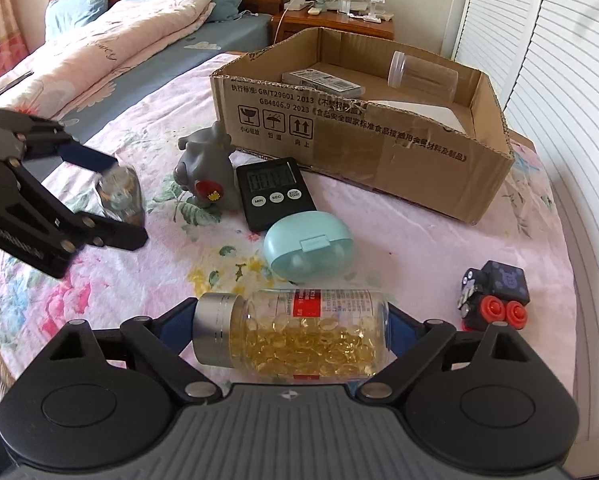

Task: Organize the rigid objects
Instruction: 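Carry the capsule bottle into the box with the right gripper while the left gripper drops the tape dispenser in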

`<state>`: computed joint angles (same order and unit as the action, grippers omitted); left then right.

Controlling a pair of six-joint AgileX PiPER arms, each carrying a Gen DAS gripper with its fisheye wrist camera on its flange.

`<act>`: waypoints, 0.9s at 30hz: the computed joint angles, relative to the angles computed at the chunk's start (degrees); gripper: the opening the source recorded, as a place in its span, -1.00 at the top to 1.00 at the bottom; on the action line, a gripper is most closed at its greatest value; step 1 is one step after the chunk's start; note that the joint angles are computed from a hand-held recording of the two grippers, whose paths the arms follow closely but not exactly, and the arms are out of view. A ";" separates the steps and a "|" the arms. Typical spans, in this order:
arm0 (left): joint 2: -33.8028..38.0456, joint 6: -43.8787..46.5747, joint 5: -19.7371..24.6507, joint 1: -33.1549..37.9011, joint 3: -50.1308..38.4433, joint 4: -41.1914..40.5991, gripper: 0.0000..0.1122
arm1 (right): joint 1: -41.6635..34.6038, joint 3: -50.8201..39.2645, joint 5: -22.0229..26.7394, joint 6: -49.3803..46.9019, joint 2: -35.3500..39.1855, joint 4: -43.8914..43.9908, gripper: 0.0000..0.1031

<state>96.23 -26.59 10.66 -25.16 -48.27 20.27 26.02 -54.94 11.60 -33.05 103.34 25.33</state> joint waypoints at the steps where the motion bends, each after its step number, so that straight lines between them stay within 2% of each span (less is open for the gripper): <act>1: -0.69 2.74 1.65 -0.09 -0.75 -2.41 -0.59 | -0.36 -0.10 0.72 -0.69 -0.38 0.17 -0.86; 7: -2.71 9.07 7.16 -0.92 -5.59 -7.14 -0.59 | -2.70 -1.47 4.36 -5.88 -2.77 2.23 -0.86; 13: -0.13 13.06 10.66 -0.98 -15.01 -9.07 -0.59 | -6.15 -4.85 6.65 -12.98 -4.28 7.25 -0.86; 16: 3.40 11.78 12.44 -1.01 -21.83 -6.80 -0.59 | -7.38 -7.03 6.37 -13.06 -4.22 6.79 -0.86; 20: 9.63 12.77 15.22 0.07 -31.89 -7.98 -0.59 | -8.82 -10.88 7.15 -12.28 -3.79 5.69 -0.86; 27: 20.42 5.88 20.16 1.56 -46.22 -5.39 -0.60 | -10.69 -19.03 9.16 -7.71 -0.79 1.39 -0.86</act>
